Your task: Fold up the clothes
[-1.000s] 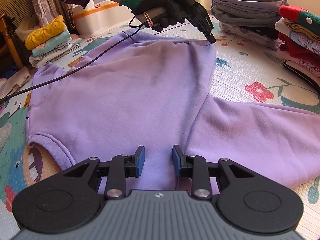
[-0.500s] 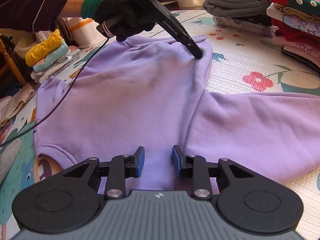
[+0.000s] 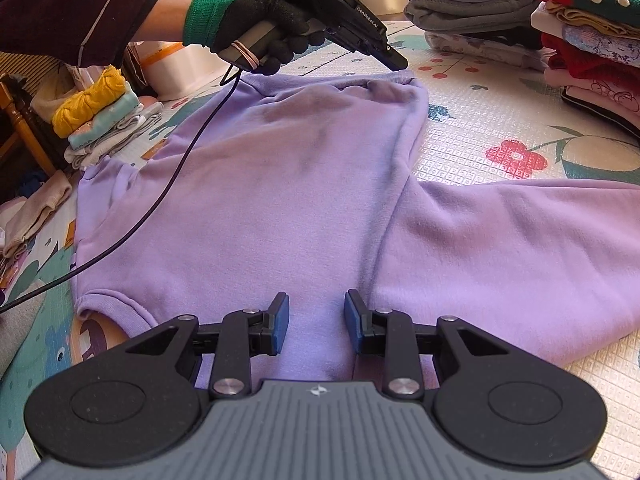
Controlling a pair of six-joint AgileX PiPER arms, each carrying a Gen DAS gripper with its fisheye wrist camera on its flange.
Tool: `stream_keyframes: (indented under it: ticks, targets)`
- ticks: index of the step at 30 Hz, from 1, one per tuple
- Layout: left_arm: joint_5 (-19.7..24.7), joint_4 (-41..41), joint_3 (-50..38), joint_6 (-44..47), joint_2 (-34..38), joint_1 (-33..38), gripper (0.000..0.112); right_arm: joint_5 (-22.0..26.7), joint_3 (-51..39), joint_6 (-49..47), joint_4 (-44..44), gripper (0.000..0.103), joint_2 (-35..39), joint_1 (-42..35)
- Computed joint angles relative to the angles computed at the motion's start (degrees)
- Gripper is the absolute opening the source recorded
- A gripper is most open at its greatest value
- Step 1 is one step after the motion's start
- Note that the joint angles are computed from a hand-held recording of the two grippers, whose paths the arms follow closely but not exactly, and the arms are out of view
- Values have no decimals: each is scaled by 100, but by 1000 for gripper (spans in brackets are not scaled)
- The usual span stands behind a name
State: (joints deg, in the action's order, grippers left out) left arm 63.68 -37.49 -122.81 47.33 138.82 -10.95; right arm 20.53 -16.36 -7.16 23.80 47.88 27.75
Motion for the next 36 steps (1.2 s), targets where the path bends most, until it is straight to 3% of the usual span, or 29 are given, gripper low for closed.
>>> stream_keyframes:
  ticks: [2, 7, 11, 13, 16, 19, 22, 25, 31, 34, 36]
  targets:
    - [-366, 375, 365, 356, -143, -215, 6, 5, 8, -97, 77, 32, 2, -25]
    - [-1157, 858, 409, 148, -262, -481, 5, -47, 57, -292, 246, 32, 9, -61]
    - [86, 1183, -965, 333, -84, -179, 9, -123, 69, 56, -106, 32, 22, 97]
    - [266, 1575, -822, 561, -472, -4, 9, -154, 67, 339, -352, 32, 26, 193]
    - [213, 1687, 613, 997, -1632, 579, 9, -148, 21, 795, -788, 32, 65, 345]
    - [241, 1546, 2331, 1845, -2885, 1416, 12, 45, -110, 216, -428, 32, 181, 161]
    - [18, 1151, 3888, 2236, -3870, 2562, 17, 387, -303, -467, 79, 31, 298, -189]
    - [-368, 563, 5426, 2875, -4693, 3880, 19, 666, -523, -594, 54, 31, 303, -385]
    - [-97, 27, 7366, 4131, -5712, 5141, 19, 1088, -1600, -2387, 813, 31, 1262, -1265]
    - [111, 8, 7653, 5138, -5838, 5277, 40, 1462, -2631, -3163, 939, 31, 2135, -1487]
    - [222, 19, 7852, 5795, -5923, 5354, 40, 1822, -3518, -3561, 924, 32, 2819, -1550]
